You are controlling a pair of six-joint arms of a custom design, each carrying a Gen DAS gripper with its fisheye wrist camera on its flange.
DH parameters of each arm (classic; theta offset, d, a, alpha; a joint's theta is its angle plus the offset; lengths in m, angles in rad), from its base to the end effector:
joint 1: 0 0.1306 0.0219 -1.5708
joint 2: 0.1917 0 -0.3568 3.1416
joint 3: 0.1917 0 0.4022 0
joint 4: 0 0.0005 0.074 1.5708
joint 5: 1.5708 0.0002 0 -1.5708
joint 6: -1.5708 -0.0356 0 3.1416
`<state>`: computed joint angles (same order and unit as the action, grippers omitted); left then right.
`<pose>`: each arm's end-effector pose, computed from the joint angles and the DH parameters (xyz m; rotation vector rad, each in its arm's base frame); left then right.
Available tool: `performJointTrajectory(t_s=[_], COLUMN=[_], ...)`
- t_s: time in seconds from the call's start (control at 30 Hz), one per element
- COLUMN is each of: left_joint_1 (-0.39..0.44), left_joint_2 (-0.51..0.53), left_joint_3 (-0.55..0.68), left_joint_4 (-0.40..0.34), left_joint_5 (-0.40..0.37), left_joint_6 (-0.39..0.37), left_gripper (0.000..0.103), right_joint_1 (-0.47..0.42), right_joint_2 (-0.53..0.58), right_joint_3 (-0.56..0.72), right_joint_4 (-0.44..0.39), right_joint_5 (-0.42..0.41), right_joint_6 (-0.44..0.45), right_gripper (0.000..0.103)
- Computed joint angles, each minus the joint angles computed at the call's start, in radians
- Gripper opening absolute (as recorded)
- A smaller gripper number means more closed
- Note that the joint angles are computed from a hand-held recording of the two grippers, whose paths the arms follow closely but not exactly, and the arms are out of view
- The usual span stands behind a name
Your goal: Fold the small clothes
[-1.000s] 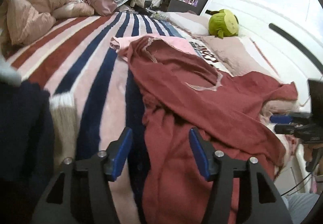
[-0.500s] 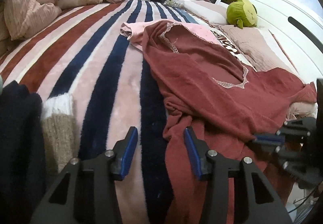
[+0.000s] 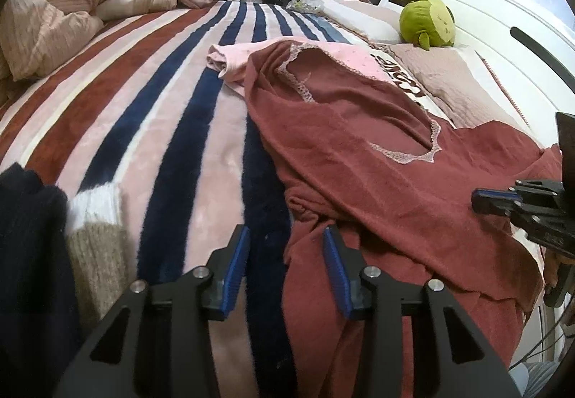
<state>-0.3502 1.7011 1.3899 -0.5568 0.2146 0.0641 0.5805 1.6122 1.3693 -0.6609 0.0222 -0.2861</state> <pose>0.5494 -0.2093 0.2628 0.4470 2.4215 -0.4449 0.4709 0.3073 0.2948 -0.3580 2.4805 0.3393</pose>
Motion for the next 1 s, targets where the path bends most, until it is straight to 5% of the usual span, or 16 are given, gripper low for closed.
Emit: performJointTrajectory(t_s=[0.07,0.13,0.2,0.4,0.47,0.5,0.8,1.0], left_joint_1=[-0.001,-0.001,-0.007,-0.019,-0.023,-0.026,-0.027,-0.026], left_joint_2=[0.0,0.001,-0.009,-0.037,-0.046,-0.047,-0.039,-0.028], left_joint_3=[0.003,0.005,-0.006,-0.037,-0.048,-0.05,-0.036,-0.028], left_joint_4=[0.002,0.002,0.015,0.025,0.03,0.03,0.028,0.029], left_joint_5=[0.002,0.006,0.003,0.004,-0.001,-0.006,-0.003,-0.013], left_joint_6=[-0.002,-0.004,-0.029,-0.071,-0.096,-0.102,-0.096,-0.088], left_gripper=[0.039,0.039,0.039,0.039,0.039,0.039,0.039,0.039], right_joint_1=[0.02,0.052,0.079,0.101,0.102,0.1,0.037,0.046], right_joint_2=[-0.03,-0.022,0.018,0.1,0.095,0.091,0.018,-0.034], right_joint_3=[-0.033,-0.023,0.015,0.062,0.061,0.062,0.025,-0.038], right_joint_4=[0.058,0.054,0.008,-0.047,-0.045,-0.051,-0.027,0.058], right_joint_5=[-0.04,-0.031,-0.012,0.055,0.107,0.123,0.069,-0.047], right_joint_6=[0.035,0.081,0.122,0.149,0.135,0.136,0.061,0.113], right_gripper=[0.004,0.047,0.063,0.06,0.03,0.006,0.001,0.01])
